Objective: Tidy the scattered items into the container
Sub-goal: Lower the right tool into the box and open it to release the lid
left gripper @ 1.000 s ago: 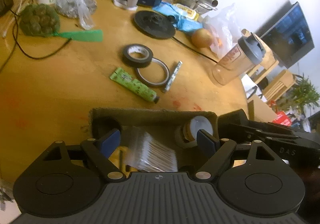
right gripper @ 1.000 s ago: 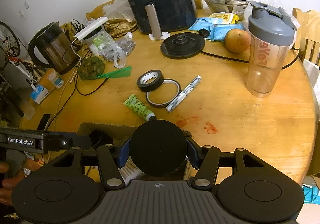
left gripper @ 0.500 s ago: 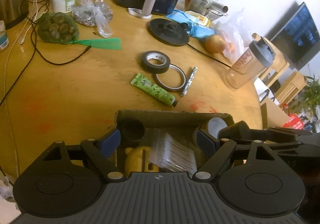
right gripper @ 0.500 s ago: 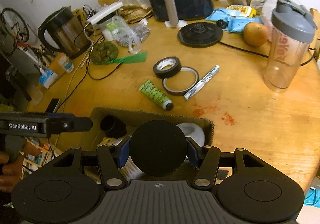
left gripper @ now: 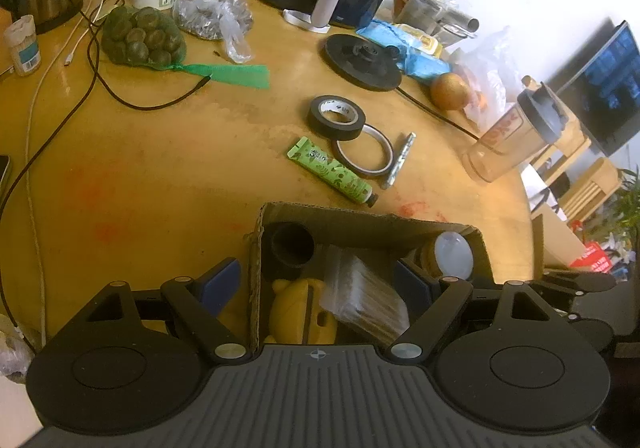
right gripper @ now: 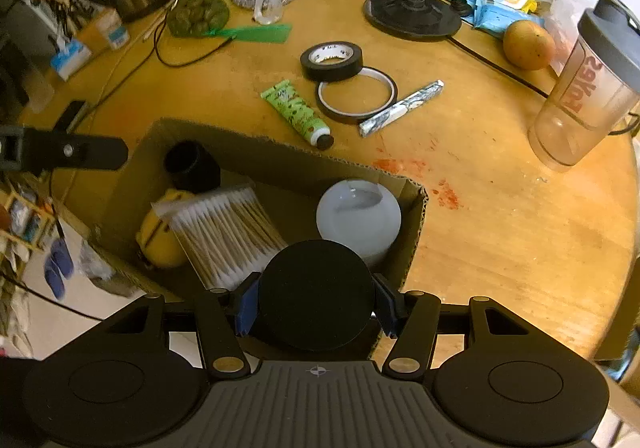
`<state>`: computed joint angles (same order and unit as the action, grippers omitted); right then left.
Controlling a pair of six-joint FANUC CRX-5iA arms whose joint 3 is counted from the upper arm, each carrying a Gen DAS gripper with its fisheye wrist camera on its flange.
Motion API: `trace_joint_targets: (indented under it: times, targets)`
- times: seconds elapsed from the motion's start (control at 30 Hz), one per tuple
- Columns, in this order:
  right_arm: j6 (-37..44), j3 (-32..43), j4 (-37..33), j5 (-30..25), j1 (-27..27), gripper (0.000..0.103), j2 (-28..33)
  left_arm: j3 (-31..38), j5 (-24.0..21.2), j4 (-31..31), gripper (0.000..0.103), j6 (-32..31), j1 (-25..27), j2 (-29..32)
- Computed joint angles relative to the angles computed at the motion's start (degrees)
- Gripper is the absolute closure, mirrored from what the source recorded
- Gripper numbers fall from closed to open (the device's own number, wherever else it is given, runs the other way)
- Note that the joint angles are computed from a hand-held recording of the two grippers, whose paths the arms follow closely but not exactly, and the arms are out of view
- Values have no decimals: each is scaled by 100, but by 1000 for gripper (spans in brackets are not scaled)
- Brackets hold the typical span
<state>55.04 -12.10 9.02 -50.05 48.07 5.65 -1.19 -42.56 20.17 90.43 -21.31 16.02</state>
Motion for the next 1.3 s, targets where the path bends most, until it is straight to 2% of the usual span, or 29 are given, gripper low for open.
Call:
trace_joint_targets:
  times: [0.27,0.7,0.93,0.97,1.0,1.3]
  targets:
    - [471,87,385,-314,237,43,220,19,-27,-32,19,32,-12,14]
    - [555,254,-980,1,-213,43,165,28,-90,-91,19,117,10,4]
    - [432,346,-547,-273,-115,44,194,74,-103,-98,19,112,-3,41]
    - [493,394,-530,-347,-110,58,222,90,-111,-104,19,120,-8,53]
    - [532,440,-532,-438,-115,62,244,103,-122,-106,19,118,-10,62]
    - [603,494,-412,-587,-101,59,332,190,-181,-115,19,95,-11,132]
